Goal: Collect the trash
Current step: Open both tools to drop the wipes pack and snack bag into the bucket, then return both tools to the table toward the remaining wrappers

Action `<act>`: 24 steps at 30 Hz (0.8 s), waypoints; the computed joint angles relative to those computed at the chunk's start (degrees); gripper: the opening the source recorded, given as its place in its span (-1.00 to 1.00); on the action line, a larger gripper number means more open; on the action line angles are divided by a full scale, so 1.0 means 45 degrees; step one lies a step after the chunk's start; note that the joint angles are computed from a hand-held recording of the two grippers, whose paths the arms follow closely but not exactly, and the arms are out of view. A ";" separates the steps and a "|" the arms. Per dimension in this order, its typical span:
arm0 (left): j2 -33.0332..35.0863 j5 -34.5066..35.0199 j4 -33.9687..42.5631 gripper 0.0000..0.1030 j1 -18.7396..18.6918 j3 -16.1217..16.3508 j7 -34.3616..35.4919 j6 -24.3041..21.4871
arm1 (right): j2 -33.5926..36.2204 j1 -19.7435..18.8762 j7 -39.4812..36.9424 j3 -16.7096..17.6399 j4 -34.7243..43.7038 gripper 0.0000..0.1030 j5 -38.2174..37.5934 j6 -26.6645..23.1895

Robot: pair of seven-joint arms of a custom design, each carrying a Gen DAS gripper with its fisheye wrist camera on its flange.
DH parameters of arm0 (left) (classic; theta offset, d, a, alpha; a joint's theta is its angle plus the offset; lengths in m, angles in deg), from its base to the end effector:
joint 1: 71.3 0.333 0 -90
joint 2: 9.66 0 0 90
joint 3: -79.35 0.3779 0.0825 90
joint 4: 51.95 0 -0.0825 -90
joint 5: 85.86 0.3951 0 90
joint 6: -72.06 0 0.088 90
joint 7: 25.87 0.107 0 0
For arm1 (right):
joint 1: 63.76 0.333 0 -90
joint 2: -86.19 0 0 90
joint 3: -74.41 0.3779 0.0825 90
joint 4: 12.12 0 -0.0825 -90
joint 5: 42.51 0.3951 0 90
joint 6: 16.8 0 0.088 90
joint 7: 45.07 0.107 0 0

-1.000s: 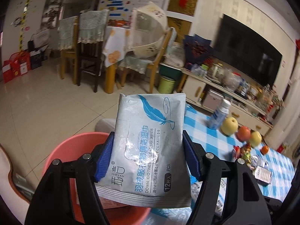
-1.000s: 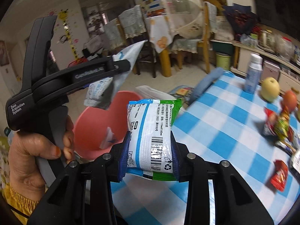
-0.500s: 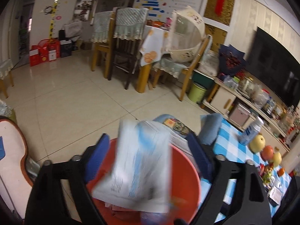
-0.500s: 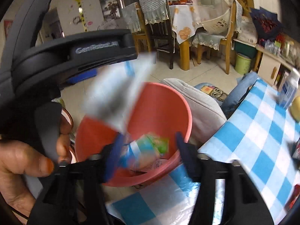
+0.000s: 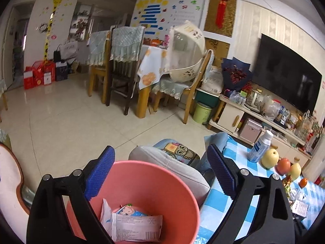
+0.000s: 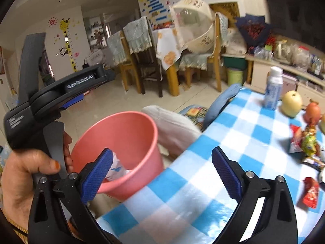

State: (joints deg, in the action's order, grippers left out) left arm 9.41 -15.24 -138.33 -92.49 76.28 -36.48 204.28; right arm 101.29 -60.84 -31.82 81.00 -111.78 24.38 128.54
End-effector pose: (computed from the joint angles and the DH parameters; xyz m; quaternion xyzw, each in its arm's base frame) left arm 0.6801 -0.2783 0.5945 -0.7602 0.3688 -0.3317 0.4196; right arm 0.6919 0.0963 0.5328 -0.7854 0.3849 -0.1264 0.4679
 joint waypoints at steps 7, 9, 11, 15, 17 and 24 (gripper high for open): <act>0.0570 0.0932 0.0848 0.79 -0.0437 0.0123 0.0429 0.0231 | -0.0211 -0.0355 -0.0327 -0.0235 -0.0342 0.91 0.0460 0.0584; 0.0701 0.1324 0.1041 0.79 -0.0601 0.0218 0.0234 0.0355 | -0.0291 -0.0527 -0.0814 -0.0286 -0.0485 0.91 0.0862 0.0712; 0.0820 0.1456 0.1198 0.79 -0.0633 0.0243 0.0226 0.0673 | -0.0369 -0.0652 -0.1208 -0.0367 -0.0598 0.91 0.1213 0.0800; 0.1234 0.1778 0.1716 0.79 -0.0840 0.0327 0.0672 0.1098 | -0.0473 -0.0865 -0.2076 -0.0551 -0.0796 0.91 0.1915 0.1047; 0.1452 0.1775 0.2000 0.79 -0.0980 0.0404 0.0970 0.1189 | -0.0510 -0.0921 -0.2527 -0.0645 -0.0872 0.91 0.2224 0.1250; 0.2327 0.1394 0.3140 0.79 -0.1448 0.0671 0.2230 0.1857 | -0.0439 -0.1331 -0.2320 -0.1014 -0.0991 0.91 0.1756 0.0902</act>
